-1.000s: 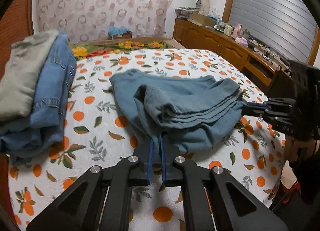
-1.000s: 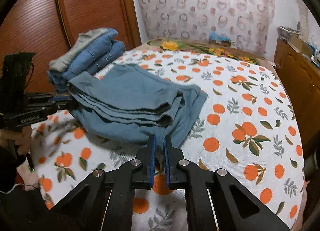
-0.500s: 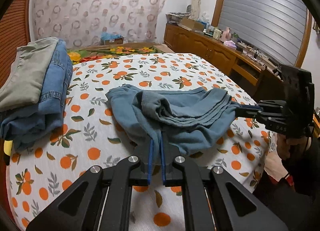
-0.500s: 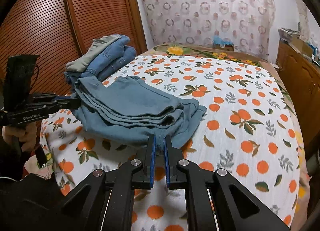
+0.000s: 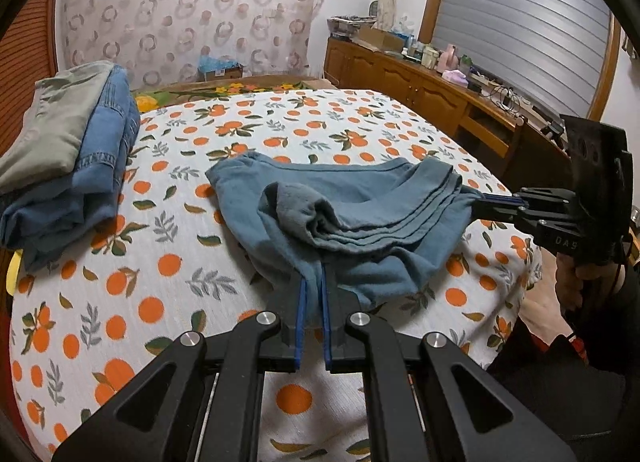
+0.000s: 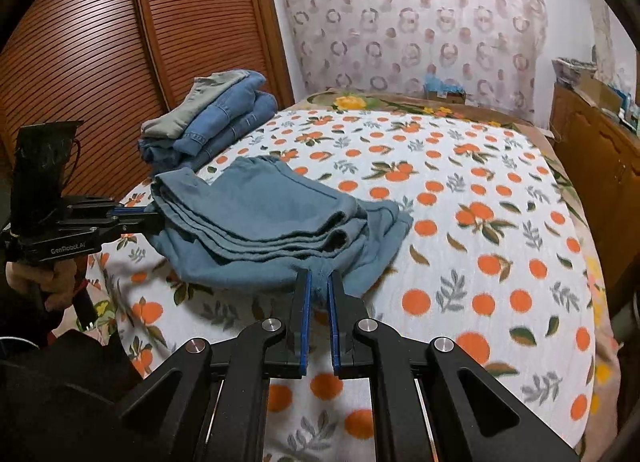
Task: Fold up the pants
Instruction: 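Open both tools and lift them off the shorts, then move the right tool to the shorts waistband and close on it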
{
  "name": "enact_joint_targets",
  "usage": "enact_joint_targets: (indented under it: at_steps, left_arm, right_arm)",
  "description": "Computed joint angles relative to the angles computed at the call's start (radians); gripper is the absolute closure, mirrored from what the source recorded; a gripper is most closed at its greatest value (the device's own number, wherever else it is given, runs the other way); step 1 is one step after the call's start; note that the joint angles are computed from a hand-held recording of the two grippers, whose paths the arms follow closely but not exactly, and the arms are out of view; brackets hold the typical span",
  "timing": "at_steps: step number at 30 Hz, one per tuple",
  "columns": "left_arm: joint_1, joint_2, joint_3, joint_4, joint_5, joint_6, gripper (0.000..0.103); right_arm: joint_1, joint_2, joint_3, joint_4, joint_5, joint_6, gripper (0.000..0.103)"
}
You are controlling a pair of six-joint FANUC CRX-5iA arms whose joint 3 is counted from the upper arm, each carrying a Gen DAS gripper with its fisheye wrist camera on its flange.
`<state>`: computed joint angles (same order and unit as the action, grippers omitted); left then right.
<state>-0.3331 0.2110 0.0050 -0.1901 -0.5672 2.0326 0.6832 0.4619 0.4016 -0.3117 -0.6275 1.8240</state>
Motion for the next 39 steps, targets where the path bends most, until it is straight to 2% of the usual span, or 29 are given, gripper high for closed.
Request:
enact_joint_targets:
  at_steps: [11, 13, 16, 19, 21, 23, 28, 39]
  left_arm:
    - [-0.006, 0.027, 0.019, -0.021, -0.042, 0.022, 0.095]
    - [-0.006, 0.028, 0.020, -0.017, -0.048, 0.016, 0.095]
    - [-0.005, 0.032, 0.028, -0.018, -0.059, 0.020, 0.089]
    - [-0.001, 0.035, 0.032, -0.017, -0.065, 0.022, 0.075]
    - [0.000, 0.039, 0.036, -0.018, -0.068, 0.020, 0.066]
    - [0.001, 0.044, 0.044, -0.020, -0.076, 0.014, 0.065]
    - [0.007, 0.061, 0.065, -0.013, -0.090, -0.014, 0.065]
    - [0.040, 0.116, 0.146, 0.011, -0.114, -0.077, 0.065]
  right_arm:
    - [0.004, 0.014, 0.001, 0.023, -0.026, -0.066, 0.095]
    - [0.009, 0.013, -0.003, 0.037, -0.019, -0.071, 0.091]
    - [0.019, 0.003, -0.024, 0.071, 0.008, -0.088, 0.088]
    - [0.032, -0.011, -0.055, 0.123, 0.040, -0.113, 0.076]
    - [0.030, -0.011, -0.050, 0.110, 0.036, -0.089, 0.075]
    - [0.036, -0.008, -0.053, 0.134, 0.042, -0.097, 0.070]
    - [0.038, 0.025, -0.003, 0.134, -0.011, -0.068, 0.065]
    - [0.048, 0.130, 0.150, 0.219, -0.099, -0.073, 0.064]
